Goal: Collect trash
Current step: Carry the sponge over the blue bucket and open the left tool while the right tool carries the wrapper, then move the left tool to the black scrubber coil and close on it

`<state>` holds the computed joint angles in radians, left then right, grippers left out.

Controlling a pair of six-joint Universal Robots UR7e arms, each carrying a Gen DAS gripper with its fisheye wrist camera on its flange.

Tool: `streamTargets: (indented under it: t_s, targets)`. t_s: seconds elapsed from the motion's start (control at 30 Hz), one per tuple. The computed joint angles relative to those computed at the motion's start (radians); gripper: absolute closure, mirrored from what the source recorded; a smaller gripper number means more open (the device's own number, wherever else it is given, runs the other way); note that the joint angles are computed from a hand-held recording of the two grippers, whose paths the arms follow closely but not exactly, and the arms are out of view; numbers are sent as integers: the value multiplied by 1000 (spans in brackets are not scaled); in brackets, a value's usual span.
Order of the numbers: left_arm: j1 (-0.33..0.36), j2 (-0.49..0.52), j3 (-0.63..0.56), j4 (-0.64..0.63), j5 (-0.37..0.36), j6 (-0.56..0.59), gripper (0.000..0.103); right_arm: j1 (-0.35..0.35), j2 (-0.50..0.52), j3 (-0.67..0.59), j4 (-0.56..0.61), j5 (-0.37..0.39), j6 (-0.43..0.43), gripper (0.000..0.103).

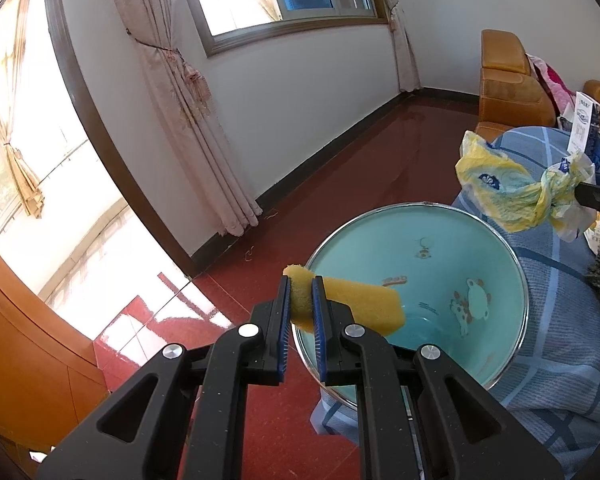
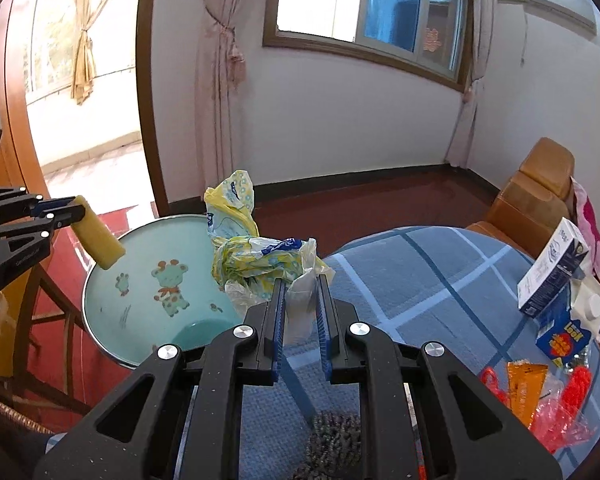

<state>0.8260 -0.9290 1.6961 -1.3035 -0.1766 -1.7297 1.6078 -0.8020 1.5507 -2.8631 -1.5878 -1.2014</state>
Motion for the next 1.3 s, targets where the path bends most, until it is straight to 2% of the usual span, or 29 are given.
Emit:
streamTargets:
  t_s: [0.57,0.63,0.67,0.73,0.8,0.83,0.9,1.07,1.23,1.3]
  targets:
    - [-2,-11,24,-85,2,69,91,3,1,10,4,-6,-43,87]
    - [-2,-12,31,-122,3,97,87,4,-1,12,9,-4,-46,86]
    - [-2,-12,37,-145,4,113,83,4,-2,13,14,-2,-49,85]
    - [-3,-15,61,-247,8,200,71,6,-1,13,29,-2,-63,80]
    - [-3,-11,71,-303,12,242,58,6,0,17,32,-2,-71,65]
    - [-3,-10,77,-333,13,265,52,7,2,20,26,-4,-68,64]
    - [-2,-5,87,-403,10,326,52,7,3,19,33,-7,-59,61]
    - [-1,3,109,-546,0,434,43,4,-4,21,14,-11,-35,56]
    - [-12,39,135,-794,-27,623,39,-18,-62,43,-22,4,10,48]
    - [-19,80,133,-942,-56,753,38,-42,-103,51,-40,15,36,42]
